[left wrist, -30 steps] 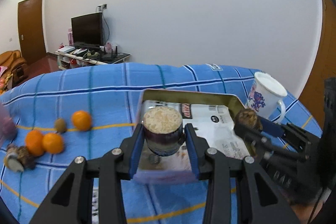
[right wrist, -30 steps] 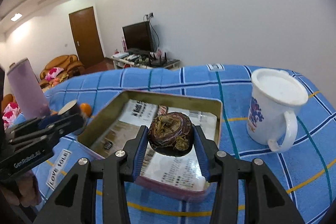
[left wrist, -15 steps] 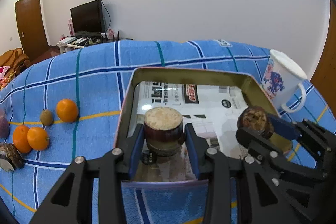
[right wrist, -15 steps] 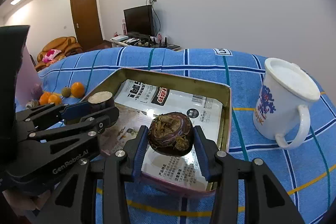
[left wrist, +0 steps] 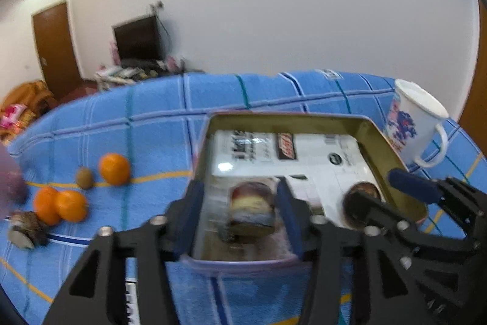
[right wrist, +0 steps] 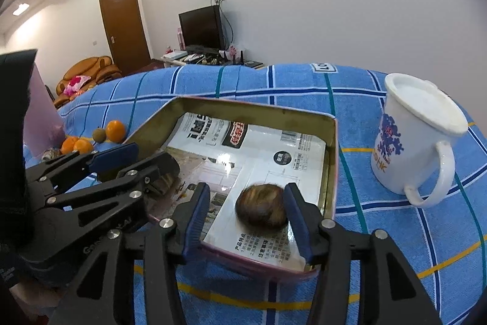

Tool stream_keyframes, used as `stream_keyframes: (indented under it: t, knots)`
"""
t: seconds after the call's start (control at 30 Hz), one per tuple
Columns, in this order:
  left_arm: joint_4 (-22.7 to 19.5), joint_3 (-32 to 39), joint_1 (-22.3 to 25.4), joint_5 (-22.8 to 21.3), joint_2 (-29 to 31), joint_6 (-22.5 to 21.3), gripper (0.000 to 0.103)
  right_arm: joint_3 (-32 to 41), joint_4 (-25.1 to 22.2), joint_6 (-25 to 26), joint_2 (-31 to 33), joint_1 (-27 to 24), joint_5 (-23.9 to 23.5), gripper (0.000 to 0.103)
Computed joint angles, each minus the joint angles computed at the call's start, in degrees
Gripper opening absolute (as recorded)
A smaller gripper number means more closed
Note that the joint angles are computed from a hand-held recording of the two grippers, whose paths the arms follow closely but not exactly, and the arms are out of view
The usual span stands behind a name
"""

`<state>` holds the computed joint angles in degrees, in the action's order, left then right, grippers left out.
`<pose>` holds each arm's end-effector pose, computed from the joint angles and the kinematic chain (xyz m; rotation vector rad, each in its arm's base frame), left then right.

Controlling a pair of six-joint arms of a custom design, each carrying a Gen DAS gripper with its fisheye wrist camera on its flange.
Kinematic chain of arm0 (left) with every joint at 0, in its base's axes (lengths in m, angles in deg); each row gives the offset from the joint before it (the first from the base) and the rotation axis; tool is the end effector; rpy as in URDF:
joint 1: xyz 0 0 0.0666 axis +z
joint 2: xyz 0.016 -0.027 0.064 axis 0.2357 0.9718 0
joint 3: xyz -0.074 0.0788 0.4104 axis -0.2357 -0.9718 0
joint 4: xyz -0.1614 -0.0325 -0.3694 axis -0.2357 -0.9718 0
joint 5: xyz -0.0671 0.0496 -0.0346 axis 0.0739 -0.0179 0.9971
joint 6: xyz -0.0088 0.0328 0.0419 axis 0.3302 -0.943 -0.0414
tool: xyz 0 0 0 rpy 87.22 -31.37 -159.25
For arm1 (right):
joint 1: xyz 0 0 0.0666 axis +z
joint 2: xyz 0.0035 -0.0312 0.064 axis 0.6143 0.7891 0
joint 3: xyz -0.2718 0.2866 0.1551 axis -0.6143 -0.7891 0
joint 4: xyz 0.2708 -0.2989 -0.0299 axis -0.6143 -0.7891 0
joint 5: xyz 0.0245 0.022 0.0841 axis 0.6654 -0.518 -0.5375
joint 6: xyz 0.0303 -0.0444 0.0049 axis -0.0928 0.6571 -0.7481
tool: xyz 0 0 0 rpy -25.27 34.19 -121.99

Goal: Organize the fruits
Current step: 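Carry both items into the pink tin box and open both grippers, then withdraw both grippers from the tin box back toward the fruit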

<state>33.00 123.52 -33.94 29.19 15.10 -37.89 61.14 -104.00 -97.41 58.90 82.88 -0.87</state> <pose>0.3600 -0.3703 0.4535 0.2110 2.2103 -0.1224 0.3135 0.2902 0.4566 -0.0830 2.2475 0.1485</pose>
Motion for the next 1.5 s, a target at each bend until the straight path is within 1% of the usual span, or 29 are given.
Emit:
stream_keyframes:
  t: [0.03,0.07,0.1,0.13,0.2,0.27,0.33,0.4,0.43,0.5,0.57,0.6,0.63,0.67,0.83,1.03,1.3,1.43,1.5]
  knots:
    - [1.0,-0.7,-0.1,-0.3,-0.7,-0.2,0.066,-0.3,0.5,-0.4,-0.4,0.0,0.7,0.060]
    - [1.7,-1.2,-0.4,-2.0,-1.3,0.0,0.073,-0.6,1.0,-0.7,-0.8,-0.1,1.2,0.062]
    - [2.9,-2.0,-0.9,-5.4,-2.1,0.0,0.086,-1.3,2.1,-1.4,-1.5,-0.3,1.7,0.065]
    - [3.8,-2.6,-1.2,-7.1,-2.6,-0.2,0.096,-1.7,2.9,-1.7,-2.0,-0.5,1.7,0.068]
    - [7.3,-4.5,-1.9,-10.8,-3.9,-1.9,0.103,-3.1,5.3,-3.0,-3.5,-0.9,2.3,0.069]
    - [8.4,-5.3,-2.1,-12.8,-4.6,-2.9,0.103,-4.4,7.9,-3.8,-4.5,-0.9,3.9,0.069]
    - [8.0,-5.5,-2.3,-14.2,-4.7,-3.5,0.103,-5.6,10.4,-3.6,-5.4,-0.5,6.3,0.069]
    - [6.9,-5.3,-2.2,-14.7,-4.4,-3.5,0.103,-6.0,11.7,-3.0,-5.7,0.2,9.1,0.069]
    - [6.3,-4.7,-2.3,-15.0,-3.9,-3.3,0.103,-6.3,12.7,-2.5,-5.9,0.8,11.1,0.069]
    - [7.1,-5.1,-2.3,-15.5,-4.2,-3.2,0.103,-7.4,15.6,-1.5,-6.8,2.0,14.9,0.069]
    - [7.3,-5.3,-2.2,-15.8,-4.5,-3.2,0.103,-8.5,18.6,-0.8,-7.6,3.5,19.9,0.069]
    - [7.2,-5.4,-2.3,-15.9,-4.5,-3.0,0.103,-8.7,19.3,-0.8,-7.8,4.0,21.2,0.072]
    - [7.1,-5.5,-2.2,-15.9,-4.6,-2.9,0.103,-9.1,20.4,-0.9,-8.0,4.5,23.2,0.079]
    - [7.0,-5.6,-2.3,-16.0,-4.6,-2.7,0.103,-9.2,20.5,-1.4,-7.9,5.0,24.8,0.081]
    - [6.7,-6.1,-2.4,-16.2,-4.9,-1.9,0.103,-8.4,19.7,-0.4,-7.2,5.8,26.6,0.082]
    - [5.7,-6.5,-1.9,-15.4,-5.5,0.4,0.103,-7.3,18.4,1.5,-6.0,6.7,27.0,0.082]
    - [4.7,-8.4,-0.7,-13.2,-7.6,3.6,0.103,-6.9,17.6,1.3,-5.5,7.3,28.3,0.082]
    - [3.0,-8.9,0.1,-11.8,-8.2,5.3,0.103,-6.7,17.5,1.6,-5.2,7.4,28.6,0.082]
    - [2.1,-9.1,0.5,-11.2,-8.6,5.2,0.103,-6.4,16.9,1.3,-5.0,7.5,29.0,0.082]
